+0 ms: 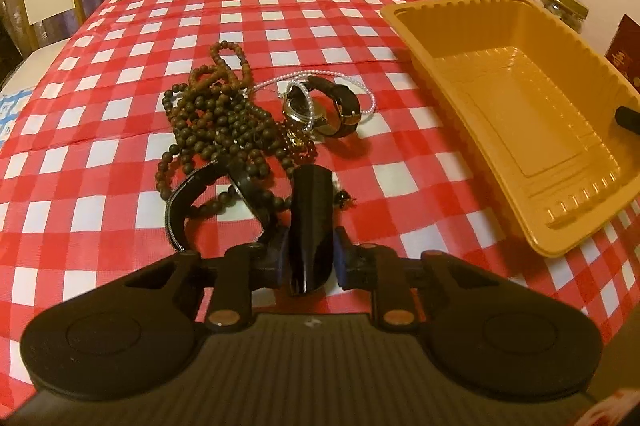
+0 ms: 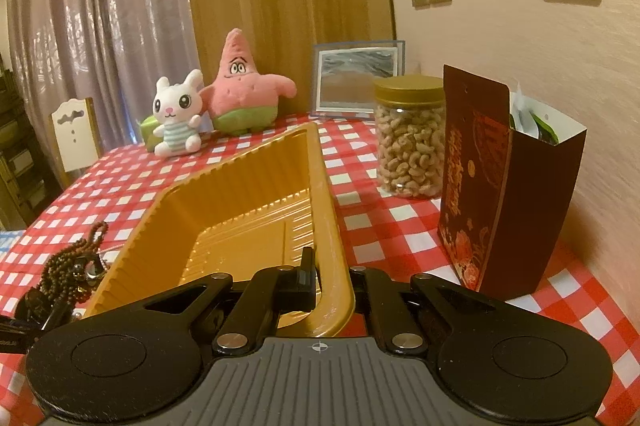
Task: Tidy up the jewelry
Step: 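Grasp the black hair clip from the jewelry pile with the left tool, then carry the black clip into the orange tray and open the left tool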
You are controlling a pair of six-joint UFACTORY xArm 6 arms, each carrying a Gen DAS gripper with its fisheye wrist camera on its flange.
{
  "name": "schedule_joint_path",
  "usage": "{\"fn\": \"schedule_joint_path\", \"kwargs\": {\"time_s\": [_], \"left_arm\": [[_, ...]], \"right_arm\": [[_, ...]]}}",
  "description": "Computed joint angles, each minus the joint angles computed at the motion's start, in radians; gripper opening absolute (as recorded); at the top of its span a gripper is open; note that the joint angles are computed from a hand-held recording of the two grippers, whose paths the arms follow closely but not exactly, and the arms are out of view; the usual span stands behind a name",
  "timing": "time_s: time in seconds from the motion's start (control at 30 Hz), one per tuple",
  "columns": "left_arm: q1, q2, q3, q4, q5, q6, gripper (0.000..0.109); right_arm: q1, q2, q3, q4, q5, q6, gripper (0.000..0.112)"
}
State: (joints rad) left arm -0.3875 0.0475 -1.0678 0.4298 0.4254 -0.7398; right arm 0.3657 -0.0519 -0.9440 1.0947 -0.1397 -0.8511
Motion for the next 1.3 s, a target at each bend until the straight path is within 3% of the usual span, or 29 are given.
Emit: {"fn": "schedule_joint_path", "kwargs": {"time_s": [0.87,1.1,1.3], "left_arm": [[-0.012,-0.049,0.000,0.144,-0.031,-0.180,0.019],[-0.030,-0.042,-0.035,0.140,-0.103,-0.179,0.019],[-0.060,0.022,-0.099,0.052,-0.168,-0.098,0.019]], "right_arm": [[-0.001,0.015,-0.038,0.080,0.031,-0.121,0.005],[-0.001,0.023,-0.058,0.145,0.043,-0.193,0.005],[-0.005,0.025,-0.062,0.137,0.052,-0.194,0.005]]}}
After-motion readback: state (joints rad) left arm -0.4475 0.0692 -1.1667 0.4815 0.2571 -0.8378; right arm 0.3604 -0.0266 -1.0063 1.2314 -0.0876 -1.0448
